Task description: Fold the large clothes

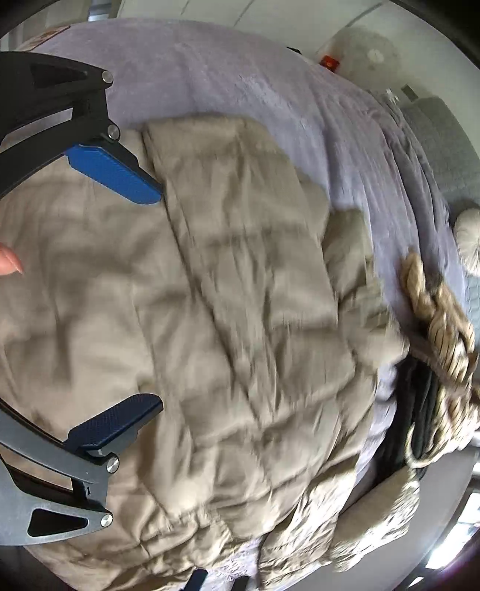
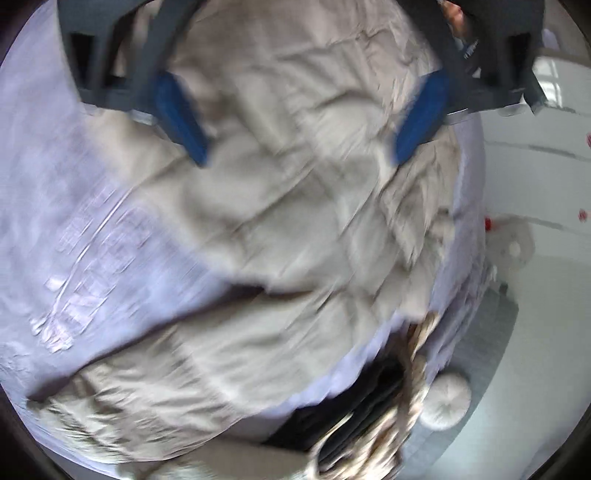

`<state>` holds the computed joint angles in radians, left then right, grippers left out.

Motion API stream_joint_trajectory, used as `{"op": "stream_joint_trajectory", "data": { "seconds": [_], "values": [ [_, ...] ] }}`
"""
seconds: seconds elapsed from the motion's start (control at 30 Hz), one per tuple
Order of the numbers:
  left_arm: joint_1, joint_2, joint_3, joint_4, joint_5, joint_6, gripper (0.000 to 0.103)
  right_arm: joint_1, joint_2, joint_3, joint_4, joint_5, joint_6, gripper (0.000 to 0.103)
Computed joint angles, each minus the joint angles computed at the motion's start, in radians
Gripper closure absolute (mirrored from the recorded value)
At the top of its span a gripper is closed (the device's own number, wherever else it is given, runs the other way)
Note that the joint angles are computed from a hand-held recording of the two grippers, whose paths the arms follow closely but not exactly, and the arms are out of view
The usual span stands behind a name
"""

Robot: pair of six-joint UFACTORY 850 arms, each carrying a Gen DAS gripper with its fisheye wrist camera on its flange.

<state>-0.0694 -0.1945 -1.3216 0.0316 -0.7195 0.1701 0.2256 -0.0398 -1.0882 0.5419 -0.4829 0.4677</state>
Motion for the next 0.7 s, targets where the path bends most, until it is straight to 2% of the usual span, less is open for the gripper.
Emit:
{"op": "stream_joint_trajectory", "data": {
  "seconds": [0.07, 0.17, 0.23, 0.33, 0.4, 0.53, 0.7],
  "values": [
    [-0.047, -0.016, -0.016, 0.014, -0.016, -0.058, 0.000, -0.064, 0.008, 0.016, 0.074, -0.011, -0.091, 0.000],
    [-0.123, -0.055, -0.051, 0.080, -0.024, -0.186, 0.000, -0.189, -0.003, 0.031, 0.264, -0.077, -0.291, 0.000],
    [-0.173, -0.094, -0.090, 0.118, -0.050, -0.271, 0.000, -0.246, -0.021, 0.024, 0.279, -0.109, -0.326, 0.000],
    [-0.211, -0.137, -0.144, 0.072, -0.092, -0.277, 0.000, -0.308, -0.040, 0.016, 0.231, -0.095, -0.314, 0.000],
    [-0.236, -0.149, -0.159, 0.090, -0.095, -0.309, 0.000, -0.350, -0.054, 0.021, 0.263, -0.077, -0.333, 0.000],
    [-0.270, -0.171, -0.189, 0.091, -0.119, -0.330, 0.000, -0.431, -0.093, 0.043, 0.479, -0.044, -0.466, 0.000],
    [-0.292, -0.195, -0.222, 0.120, -0.143, -0.367, 0.000, -0.480, -0.155, 0.043, 0.831, -0.036, -0.709, 0.000]
  ]
}}
